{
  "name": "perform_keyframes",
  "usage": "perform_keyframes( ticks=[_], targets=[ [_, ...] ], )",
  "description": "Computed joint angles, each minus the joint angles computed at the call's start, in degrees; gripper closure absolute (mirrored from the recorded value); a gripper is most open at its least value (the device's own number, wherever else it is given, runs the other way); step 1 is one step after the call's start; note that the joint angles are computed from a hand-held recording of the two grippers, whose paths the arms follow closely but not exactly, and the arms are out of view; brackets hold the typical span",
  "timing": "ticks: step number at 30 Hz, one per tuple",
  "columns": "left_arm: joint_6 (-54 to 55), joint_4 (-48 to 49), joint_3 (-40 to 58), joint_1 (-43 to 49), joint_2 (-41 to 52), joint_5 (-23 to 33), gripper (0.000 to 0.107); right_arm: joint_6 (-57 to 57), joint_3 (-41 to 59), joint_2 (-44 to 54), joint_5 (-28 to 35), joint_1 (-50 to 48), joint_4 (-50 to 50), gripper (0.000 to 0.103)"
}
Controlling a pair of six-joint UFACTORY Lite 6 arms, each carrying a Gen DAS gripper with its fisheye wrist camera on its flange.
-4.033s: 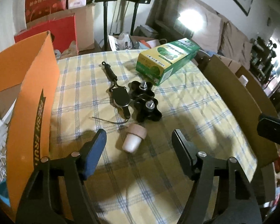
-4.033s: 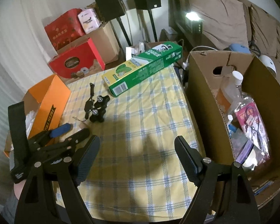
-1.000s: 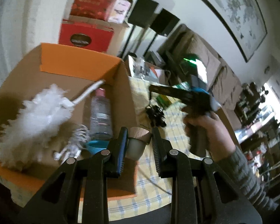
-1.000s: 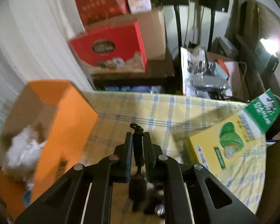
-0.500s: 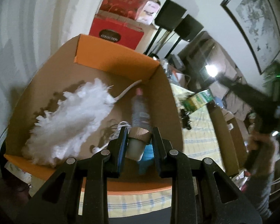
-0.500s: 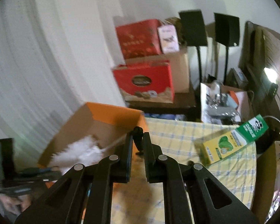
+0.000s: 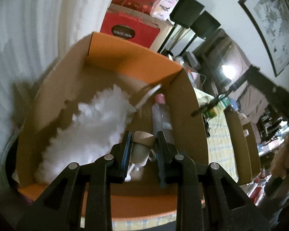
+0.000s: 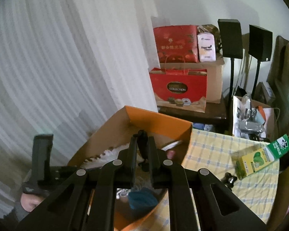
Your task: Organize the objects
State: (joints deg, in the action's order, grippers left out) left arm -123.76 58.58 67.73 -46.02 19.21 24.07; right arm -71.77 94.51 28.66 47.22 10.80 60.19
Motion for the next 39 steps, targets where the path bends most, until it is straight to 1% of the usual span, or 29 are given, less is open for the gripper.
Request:
perform_keyframes(
  ticks=[3, 5, 7, 10, 11, 13, 15, 17, 21, 24, 25, 27, 28, 31, 34, 39],
  targets=[
    [8.9, -6.4, 3.7, 2.2, 2.4, -0.6, 0.083, 1.4, 1.5, 2.0, -1.2, 1.8, -0.6, 0.094],
    [17.1, -12.5, 8.3, 3.6, 6.1, -0.1, 0.083, 2.0, 2.2, 3.4, -2.6, 3.1, -0.8, 0.094],
    [23.0, -17.2, 12.1, 4.6, 9.4, 0.4, 0.083, 3.0, 3.4, 5.3, -3.6, 4.1, -1.3, 0.094],
    [31.8, -24.1, 18.0, 5.9, 14.7, 2.0, 0.083, 3.9, 4.1, 7.6, -5.6, 5.7, -2.0, 0.094],
    [36.0, -27.8, 20.3, 6.5, 17.0, 2.4, 0.083, 4.4, 4.6, 8.5, -6.2, 6.3, -2.5, 0.094],
    [38.9, -31.1, 22.9, 7.0, 19.6, 3.7, 0.081, 5.2, 5.5, 10.3, -7.2, 7.3, -3.3, 0.094],
    [38.0, -30.5, 23.0, 7.1, 20.1, 3.9, 0.077, 5.6, 6.4, 12.0, -8.3, 8.1, -4.2, 0.094],
    [34.4, -27.2, 21.2, 6.6, 18.9, 3.2, 0.071, 6.2, 7.1, 13.6, -9.1, 8.7, -5.1, 0.094],
    [26.9, -21.3, 15.1, 5.8, 14.2, 1.2, 0.067, 6.6, 8.0, 15.4, -9.7, 8.9, -5.1, 0.094],
    [19.4, -15.3, 9.9, 4.5, 9.5, 1.2, 0.063, 5.8, 6.4, 14.9, -9.8, 8.7, -5.2, 0.094],
    [16.0, -12.6, 7.5, 3.8, 7.5, 1.3, 0.06, 5.1, 4.9, 14.3, -9.8, 8.6, -5.2, 0.094],
    [12.9, -10.4, 5.1, 3.1, 5.2, 1.3, 0.057, 3.8, 2.1, 13.0, -10.4, 8.5, -5.8, 0.094],
    [11.9, -9.8, 4.0, 2.8, 4.3, 1.1, 0.057, 4.0, 1.0, 12.6, -11.4, 8.7, -7.0, 0.094],
    [9.7, -8.5, 2.4, 1.6, 2.7, 1.6, 0.057, 9.6, -1.4, 11.8, -16.3, 10.0, -15.4, 0.094],
    [8.0, -7.5, 1.6, 0.7, 2.1, 2.0, 0.054, 12.5, -4.1, 10.4, -19.1, 10.6, -21.3, 0.093],
    [7.2, -7.6, 1.6, 0.0, 2.0, 2.2, 0.05, 12.5, -10.1, 5.9, -22.1, 10.9, -23.8, 0.093]
  ],
)
